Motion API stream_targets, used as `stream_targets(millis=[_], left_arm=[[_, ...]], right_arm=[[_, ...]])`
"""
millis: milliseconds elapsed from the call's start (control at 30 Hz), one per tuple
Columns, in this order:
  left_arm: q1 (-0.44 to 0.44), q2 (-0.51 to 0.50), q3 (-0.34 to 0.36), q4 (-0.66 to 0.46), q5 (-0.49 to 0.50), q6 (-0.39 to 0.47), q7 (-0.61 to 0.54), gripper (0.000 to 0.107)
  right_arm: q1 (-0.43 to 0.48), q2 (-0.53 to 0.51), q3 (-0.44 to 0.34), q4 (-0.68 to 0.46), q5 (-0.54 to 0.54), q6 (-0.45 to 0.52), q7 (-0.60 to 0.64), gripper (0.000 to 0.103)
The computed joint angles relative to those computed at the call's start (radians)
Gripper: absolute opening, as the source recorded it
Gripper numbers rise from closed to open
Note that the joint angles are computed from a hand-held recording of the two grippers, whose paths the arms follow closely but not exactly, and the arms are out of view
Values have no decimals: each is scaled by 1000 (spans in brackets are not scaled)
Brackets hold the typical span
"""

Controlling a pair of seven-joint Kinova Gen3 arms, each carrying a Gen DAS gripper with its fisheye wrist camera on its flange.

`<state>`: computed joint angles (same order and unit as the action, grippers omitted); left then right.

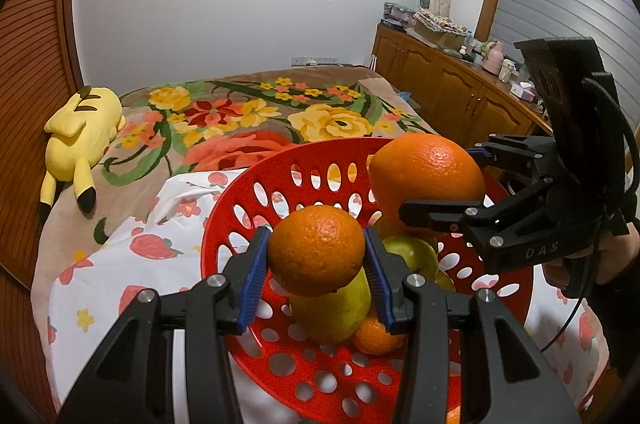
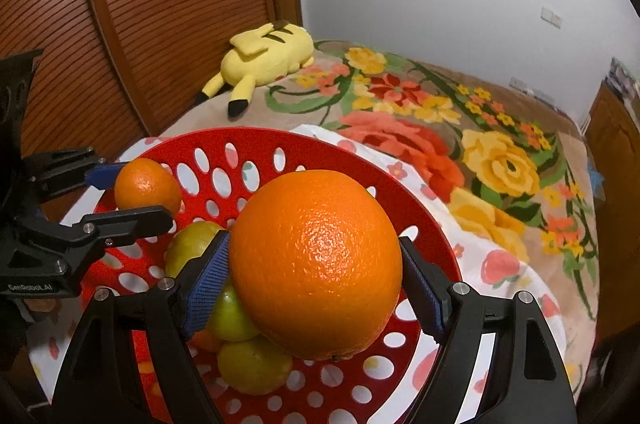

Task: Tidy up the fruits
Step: 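Carry the orange and mandarin over the red basket and release both inside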

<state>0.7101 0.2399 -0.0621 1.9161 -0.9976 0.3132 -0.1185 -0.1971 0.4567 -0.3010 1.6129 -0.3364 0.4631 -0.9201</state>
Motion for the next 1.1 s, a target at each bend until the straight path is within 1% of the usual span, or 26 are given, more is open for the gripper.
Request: stream_targets(millis=[133, 200, 233, 300, 400, 500, 700, 733, 767, 800, 833, 867, 900, 967, 1100], left_arm=[[-4, 2, -2, 2, -1, -2, -1, 45], [-6, 4, -5, 3, -2, -5, 0, 45], [-7, 4, -4, 2, 1, -5, -4, 45], [-10, 5, -2, 1, 8, -5, -12, 45], [-19, 11, 4, -9, 33, -2, -39, 45], [-30, 20, 12, -25, 80, 2, -81, 45], [-33, 38, 9, -67, 152, 25, -170, 45], [-24, 47, 6, -83, 153, 47, -168, 45], [-3, 56, -15, -93, 138, 63, -156, 46], [-1, 57, -21, -95, 137, 63, -160, 46], [-18, 53, -11, -91, 153, 47, -176, 46], [-43, 46, 4, -88, 185, 28, -203, 46], [-49, 48, 7, -92, 202, 24, -219, 46], [-22, 56, -16, -106, 198, 50, -220, 46], [-12, 56, -21, -108, 204, 60, -222, 46]], right_arm=[[-8, -3, 12, 2, 18, -10, 0, 83], [-29, -25, 31, 38, 33, -70, -11, 84], [-26, -34, 27, 52, 41, -92, -19, 85], [-15, -42, 19, 62, 42, -109, -31, 86], [28, -49, -18, 74, 25, -118, -17, 86], [70, -62, -60, 97, -3, -138, 13, 86], [107, -89, -96, 146, -36, -170, 50, 87], [117, -90, -104, 152, -45, -173, 57, 87], [128, -92, -113, 159, -55, -176, 65, 87], [139, -93, -122, 165, -65, -180, 73, 87], [151, -95, -131, 170, -76, -182, 81, 87], [158, -96, -136, 172, -83, -180, 87, 87], [163, -97, -140, 176, -89, -181, 95, 87], [166, -104, -142, 186, -98, -189, 103, 87], [169, -120, -147, 203, -112, -195, 116, 87]])
